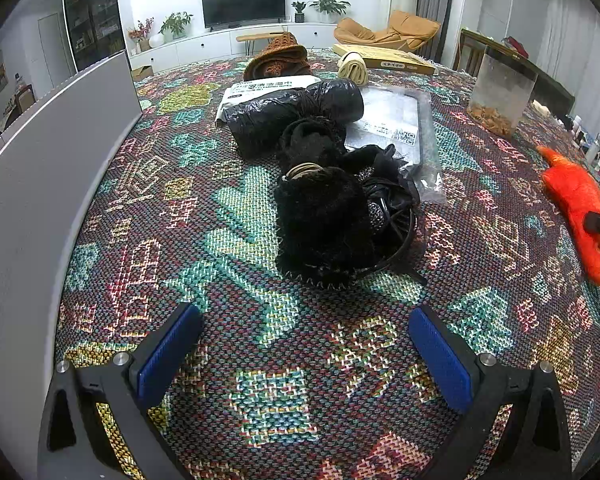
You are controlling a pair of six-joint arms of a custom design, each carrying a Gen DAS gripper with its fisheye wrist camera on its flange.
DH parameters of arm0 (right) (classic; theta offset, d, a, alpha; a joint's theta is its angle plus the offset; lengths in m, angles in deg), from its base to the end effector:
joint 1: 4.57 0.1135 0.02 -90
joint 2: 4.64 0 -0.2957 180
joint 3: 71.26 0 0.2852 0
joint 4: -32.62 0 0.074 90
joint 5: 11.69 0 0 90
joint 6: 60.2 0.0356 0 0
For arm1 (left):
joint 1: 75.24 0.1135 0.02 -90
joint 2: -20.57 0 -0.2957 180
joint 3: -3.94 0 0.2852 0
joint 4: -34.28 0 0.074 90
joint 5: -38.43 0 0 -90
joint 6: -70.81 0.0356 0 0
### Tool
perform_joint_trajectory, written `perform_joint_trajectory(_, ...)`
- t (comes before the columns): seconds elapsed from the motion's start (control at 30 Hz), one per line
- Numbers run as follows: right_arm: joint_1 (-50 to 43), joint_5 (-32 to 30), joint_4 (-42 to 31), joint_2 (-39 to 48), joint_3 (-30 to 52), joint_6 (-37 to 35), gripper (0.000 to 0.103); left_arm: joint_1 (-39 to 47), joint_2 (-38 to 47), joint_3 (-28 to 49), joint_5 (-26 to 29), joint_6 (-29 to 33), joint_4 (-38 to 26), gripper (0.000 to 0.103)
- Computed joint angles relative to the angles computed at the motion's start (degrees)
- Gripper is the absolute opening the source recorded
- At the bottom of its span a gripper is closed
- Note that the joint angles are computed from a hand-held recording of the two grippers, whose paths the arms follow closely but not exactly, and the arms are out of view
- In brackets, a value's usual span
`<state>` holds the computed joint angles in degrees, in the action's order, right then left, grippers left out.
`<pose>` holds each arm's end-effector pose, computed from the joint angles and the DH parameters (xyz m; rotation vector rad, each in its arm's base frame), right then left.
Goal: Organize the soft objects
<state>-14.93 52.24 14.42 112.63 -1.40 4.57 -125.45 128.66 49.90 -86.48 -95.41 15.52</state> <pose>0.3887 -0.0552 0.0698 -0.4610 2.5366 0.3975 0.1830 -0.1879 0.0406 -0.6293 2.4440 0.1781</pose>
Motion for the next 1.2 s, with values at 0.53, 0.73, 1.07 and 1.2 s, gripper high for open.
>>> perform_joint_trajectory(0.53,6.24,14.28,22.24,-0.68,-13.05,7.82,0.096,0.03,0.07,0.04,0.01,0.04,0.05,0.103)
perform_joint_trajectory(0.73,6.17,14.25,22.37,-0.84,-13.31,7.7,0.096,0.04,0.09,0.06,0.01,0.06,0.05,0.103)
perform_joint_trajectory(1.07,6.24,14.29,22.38,-0.66,-13.11,7.76,0.096,0.05,0.08,0.02,0.01,0.09,0.12,0.103)
perform_joint_trajectory(1.2,6.2,14.23,22.36,-0.69,-13.14,7.7,0.096,-0.06,-0.02,0.19,-0.04,-0.05,-0.45,0.103)
